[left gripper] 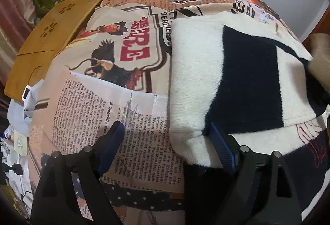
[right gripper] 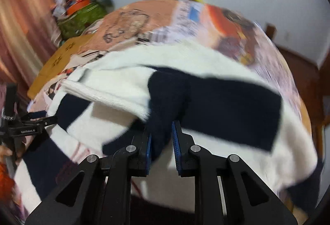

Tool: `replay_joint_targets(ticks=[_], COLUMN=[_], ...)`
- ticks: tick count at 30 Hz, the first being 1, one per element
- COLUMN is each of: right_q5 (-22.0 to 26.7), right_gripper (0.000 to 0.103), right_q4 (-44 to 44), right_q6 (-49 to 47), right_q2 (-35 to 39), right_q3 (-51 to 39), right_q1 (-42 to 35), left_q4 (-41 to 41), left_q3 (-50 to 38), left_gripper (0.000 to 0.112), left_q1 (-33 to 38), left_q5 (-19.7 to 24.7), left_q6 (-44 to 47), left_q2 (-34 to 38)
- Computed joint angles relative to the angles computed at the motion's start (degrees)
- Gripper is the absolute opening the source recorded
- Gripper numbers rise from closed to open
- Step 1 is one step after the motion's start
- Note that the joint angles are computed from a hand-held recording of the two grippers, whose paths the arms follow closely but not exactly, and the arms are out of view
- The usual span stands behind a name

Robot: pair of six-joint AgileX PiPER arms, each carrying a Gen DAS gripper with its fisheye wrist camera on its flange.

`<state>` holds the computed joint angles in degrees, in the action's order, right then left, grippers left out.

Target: Fold small clothes

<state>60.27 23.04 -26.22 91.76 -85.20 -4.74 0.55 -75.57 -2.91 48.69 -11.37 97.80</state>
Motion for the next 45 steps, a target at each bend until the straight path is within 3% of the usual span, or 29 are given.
replay_joint_targets(ticks=[5,8,17,21,30,36,40,44,45], right_q5=[2.0,3.1,-0.6,-0.2,3.1,9.3,3.7,0.6,0.0], right_gripper=[0.016,0.028,0.040,0.049,0.049,0.049,0.048,0.047,0.038], right_q4=[1.2,2.2,6.5,8.7,10.1,10.1,4.3,5.4,4.9], right_q6=[-3.5,-6.5,-11.5,-13.3,-15.3,-15.7,-12.1,-13.3,-13.0], right_q2=[-4.4,-7.1,-9.6,-6.8,-4.4,2.0,3.7,2.0,1.8], right_q3=[4.0,5.0,5.2,2.2,2.7,-3.5,-0.7,2.6,2.7], right_q1=[-6.0,-8.4,-14.3,-13.9,-18.8,-20.9,-18.9,-18.9,-18.5], left_q4=[1.2,3.5,4.9,4.6,2.9,8.9,7.7,8.7,8.6], left_q3=[-1.3,-3.4,-15.0,-23.6,-31.0,-25.3,-23.9,-23.4,-23.5], left_gripper=[0.088,0.087,0.085,0.086,0.086,0.090,0.090,0.090,0.090], left_q1=[-0.3,-1.3,-6.0,-9.2,-13.4,-16.2,-15.4,-15.9,-15.9], left_q5=[1.8,4.6,8.8,11.8,15.9,10.8,9.6,9.0,9.1], left_q6=[-0.9,-2.8,-4.1,-2.9,-4.2,-6.2,-5.9,-6.7,-6.7], left_q2=[0.5,0.5,-1.5,4.4,17.6,15.5,14.7,14.5,14.6])
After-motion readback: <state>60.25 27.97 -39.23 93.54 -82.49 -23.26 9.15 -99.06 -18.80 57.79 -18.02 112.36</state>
